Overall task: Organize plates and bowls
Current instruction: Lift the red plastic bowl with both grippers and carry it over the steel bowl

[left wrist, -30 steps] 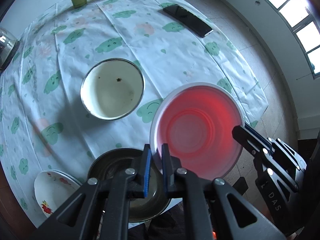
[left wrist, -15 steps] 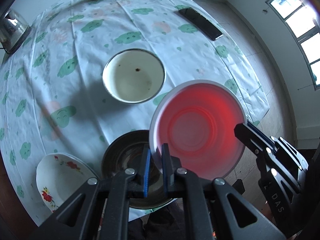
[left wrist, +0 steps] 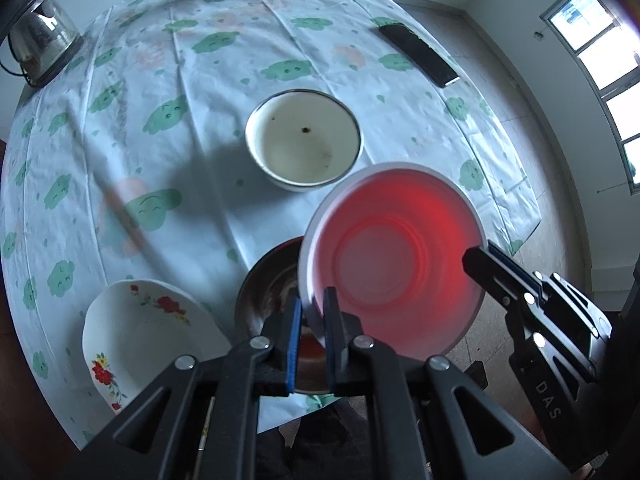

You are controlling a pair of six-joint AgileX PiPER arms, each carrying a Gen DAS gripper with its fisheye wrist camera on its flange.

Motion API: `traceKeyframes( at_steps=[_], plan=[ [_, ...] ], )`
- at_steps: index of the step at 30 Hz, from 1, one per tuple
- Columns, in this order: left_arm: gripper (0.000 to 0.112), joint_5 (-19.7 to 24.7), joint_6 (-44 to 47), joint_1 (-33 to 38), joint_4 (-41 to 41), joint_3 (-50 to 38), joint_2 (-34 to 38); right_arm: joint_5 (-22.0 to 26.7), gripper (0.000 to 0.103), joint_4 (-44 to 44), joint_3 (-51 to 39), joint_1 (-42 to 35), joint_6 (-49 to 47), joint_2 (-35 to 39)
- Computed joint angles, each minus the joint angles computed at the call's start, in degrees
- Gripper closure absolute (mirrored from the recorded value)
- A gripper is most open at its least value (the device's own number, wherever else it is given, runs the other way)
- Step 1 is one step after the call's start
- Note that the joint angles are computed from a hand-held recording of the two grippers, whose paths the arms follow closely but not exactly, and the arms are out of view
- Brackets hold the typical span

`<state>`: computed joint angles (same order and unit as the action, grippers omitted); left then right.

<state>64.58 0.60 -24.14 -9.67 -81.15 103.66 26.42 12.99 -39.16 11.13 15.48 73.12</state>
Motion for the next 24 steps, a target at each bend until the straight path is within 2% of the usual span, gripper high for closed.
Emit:
traceKeyframes(
  at_steps=[24],
  plan=[
    [0.105, -1.8, 2.5, 4.6, 0.6, 7.3, -3.1, -0.5, 0.093, -7.9, -1.1, 10.4, 12.3, 3.4]
  ],
)
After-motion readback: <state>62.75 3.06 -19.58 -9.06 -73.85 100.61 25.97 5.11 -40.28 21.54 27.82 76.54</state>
